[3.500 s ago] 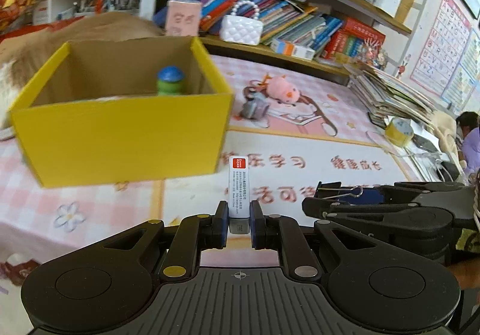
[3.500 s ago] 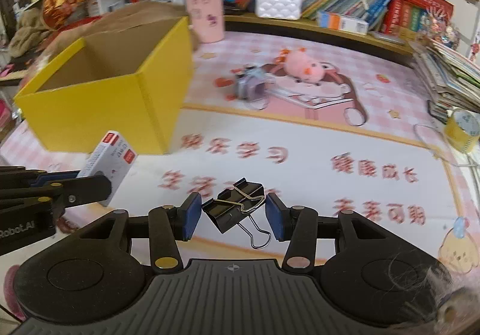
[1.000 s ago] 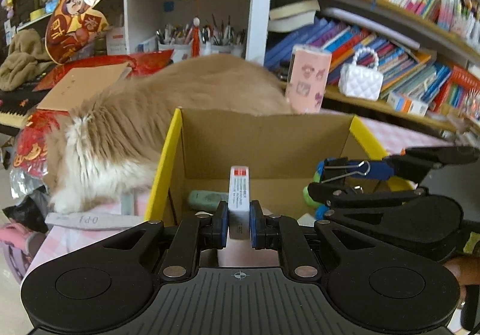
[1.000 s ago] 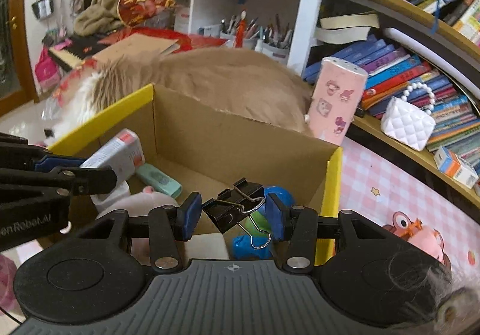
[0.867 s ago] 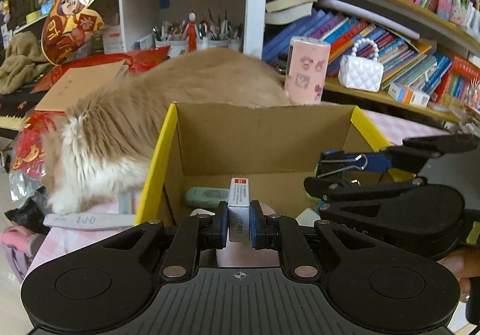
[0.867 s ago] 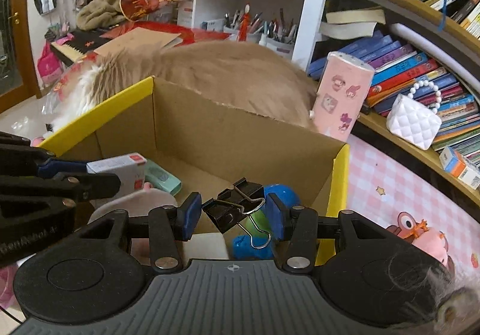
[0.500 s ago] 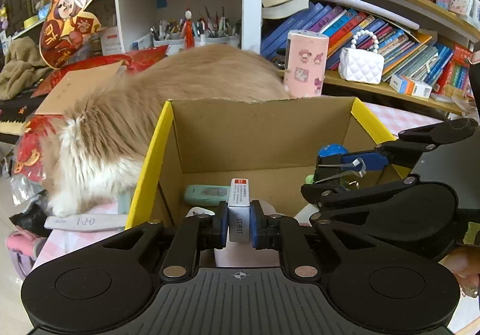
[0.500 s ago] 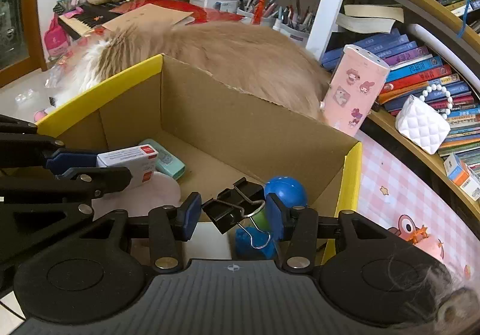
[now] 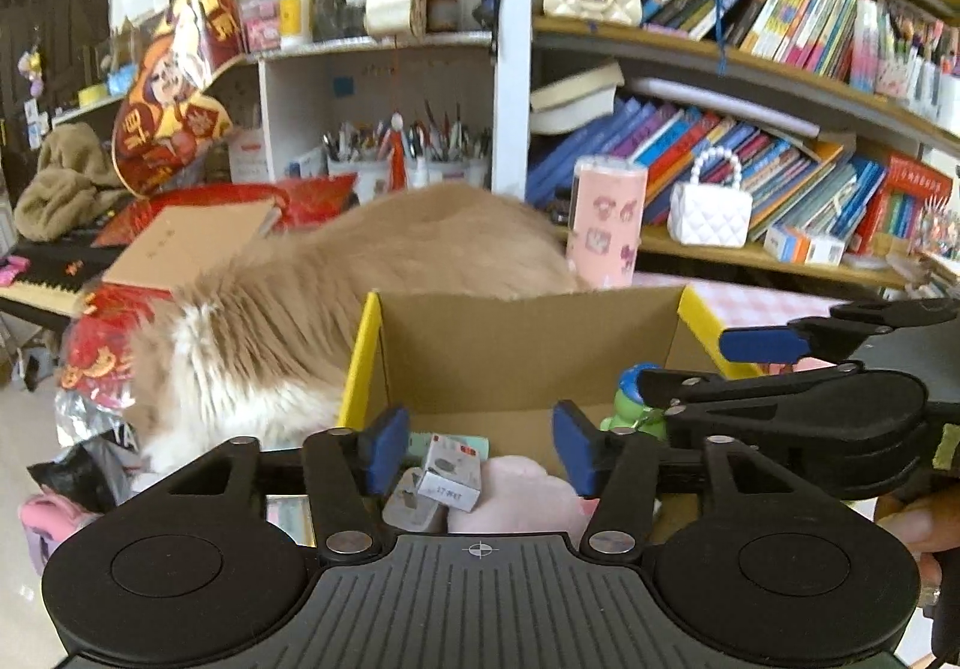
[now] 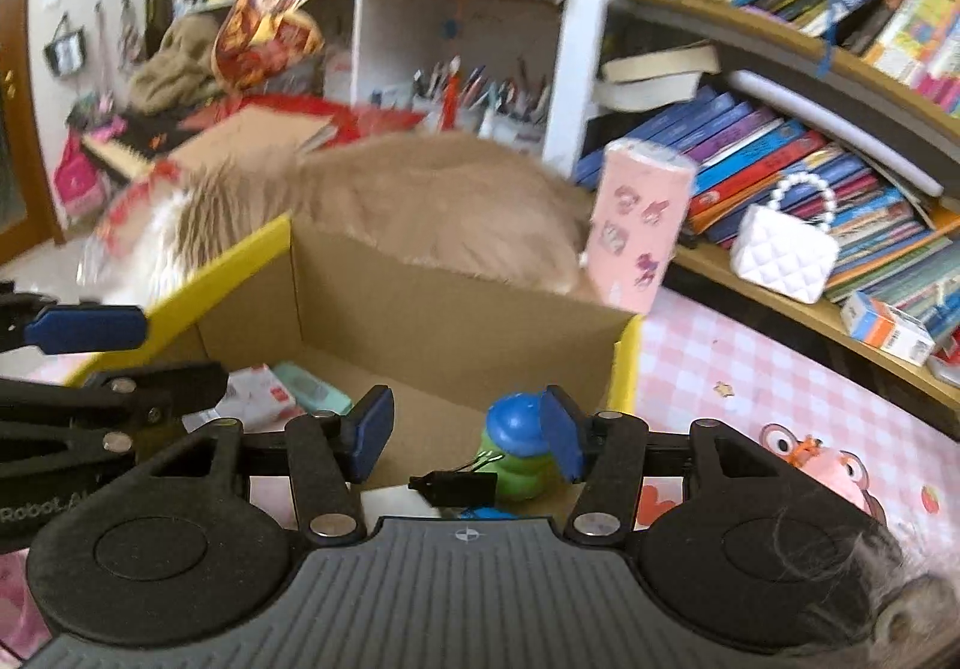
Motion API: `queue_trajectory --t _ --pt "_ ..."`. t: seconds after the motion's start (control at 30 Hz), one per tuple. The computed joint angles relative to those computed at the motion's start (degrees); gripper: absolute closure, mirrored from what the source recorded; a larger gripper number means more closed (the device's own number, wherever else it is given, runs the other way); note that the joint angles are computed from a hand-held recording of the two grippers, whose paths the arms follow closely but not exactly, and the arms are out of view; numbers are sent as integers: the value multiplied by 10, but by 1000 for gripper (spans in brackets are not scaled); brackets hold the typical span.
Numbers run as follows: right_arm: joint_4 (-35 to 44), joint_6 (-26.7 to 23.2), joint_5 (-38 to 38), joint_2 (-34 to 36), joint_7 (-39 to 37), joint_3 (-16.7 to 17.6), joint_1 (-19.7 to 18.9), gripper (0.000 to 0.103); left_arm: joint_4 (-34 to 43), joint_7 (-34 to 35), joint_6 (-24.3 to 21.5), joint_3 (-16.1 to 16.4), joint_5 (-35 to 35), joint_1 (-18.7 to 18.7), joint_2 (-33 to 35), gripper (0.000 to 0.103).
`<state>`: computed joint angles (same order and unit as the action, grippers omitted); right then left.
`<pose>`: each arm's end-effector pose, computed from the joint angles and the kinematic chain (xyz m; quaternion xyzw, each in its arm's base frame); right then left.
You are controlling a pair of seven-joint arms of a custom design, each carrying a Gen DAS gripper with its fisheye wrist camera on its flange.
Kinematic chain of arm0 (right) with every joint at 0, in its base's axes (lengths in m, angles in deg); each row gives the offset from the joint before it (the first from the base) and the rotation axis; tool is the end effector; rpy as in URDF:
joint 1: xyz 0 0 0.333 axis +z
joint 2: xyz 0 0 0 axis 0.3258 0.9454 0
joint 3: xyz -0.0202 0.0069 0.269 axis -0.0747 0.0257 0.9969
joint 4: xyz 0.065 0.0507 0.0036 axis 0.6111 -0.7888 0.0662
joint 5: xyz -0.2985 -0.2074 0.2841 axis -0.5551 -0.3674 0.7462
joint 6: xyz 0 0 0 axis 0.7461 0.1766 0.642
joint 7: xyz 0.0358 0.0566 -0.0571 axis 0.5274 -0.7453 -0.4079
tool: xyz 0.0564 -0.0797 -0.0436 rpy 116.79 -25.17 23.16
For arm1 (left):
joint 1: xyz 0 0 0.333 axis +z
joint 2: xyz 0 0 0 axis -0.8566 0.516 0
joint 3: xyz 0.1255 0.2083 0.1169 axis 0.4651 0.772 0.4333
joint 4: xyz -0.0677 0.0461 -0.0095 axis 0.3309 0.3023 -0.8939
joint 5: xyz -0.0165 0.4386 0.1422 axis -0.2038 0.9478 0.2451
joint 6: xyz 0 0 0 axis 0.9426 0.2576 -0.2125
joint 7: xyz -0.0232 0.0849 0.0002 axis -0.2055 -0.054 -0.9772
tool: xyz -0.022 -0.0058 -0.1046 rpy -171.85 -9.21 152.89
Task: Organize objects
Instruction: 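Open the left gripper to drop the carton while the right releases the clip, then withdraw both open grippers from the box toward the toy truck and pink pig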
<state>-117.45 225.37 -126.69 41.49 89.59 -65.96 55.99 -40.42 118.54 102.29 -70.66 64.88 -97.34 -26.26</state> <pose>0.6834 0.4223 0.3402 -0.6454 0.5998 -0.3505 0.3175 0.6924 -0.4030 0.3572 -0.4795 0.7294 -0.4101 0.2642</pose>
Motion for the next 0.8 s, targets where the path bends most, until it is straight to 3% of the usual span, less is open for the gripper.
queue_trajectory --t 0.1,0.2,0.27,0.43,0.8 --pt "-35 -8 -36 -31 59 -15 21 52 -39 -6 26 17 2 -16 -25 41" --pt "-69 -29 -76 -62 113 -11 31 51 -78 -10 51 64 -7 -57 -45 39" --pt "-89 -41 -97 -80 139 -1 32 51 -105 -5 60 84 -19 -78 -59 39" --pt "-134 -71 -126 -116 176 35 24 51 -165 24 68 97 -50 -98 -99 38" --pt "-208 -112 -119 -165 202 97 10 51 -277 87 84 162 -117 -183 -166 34"
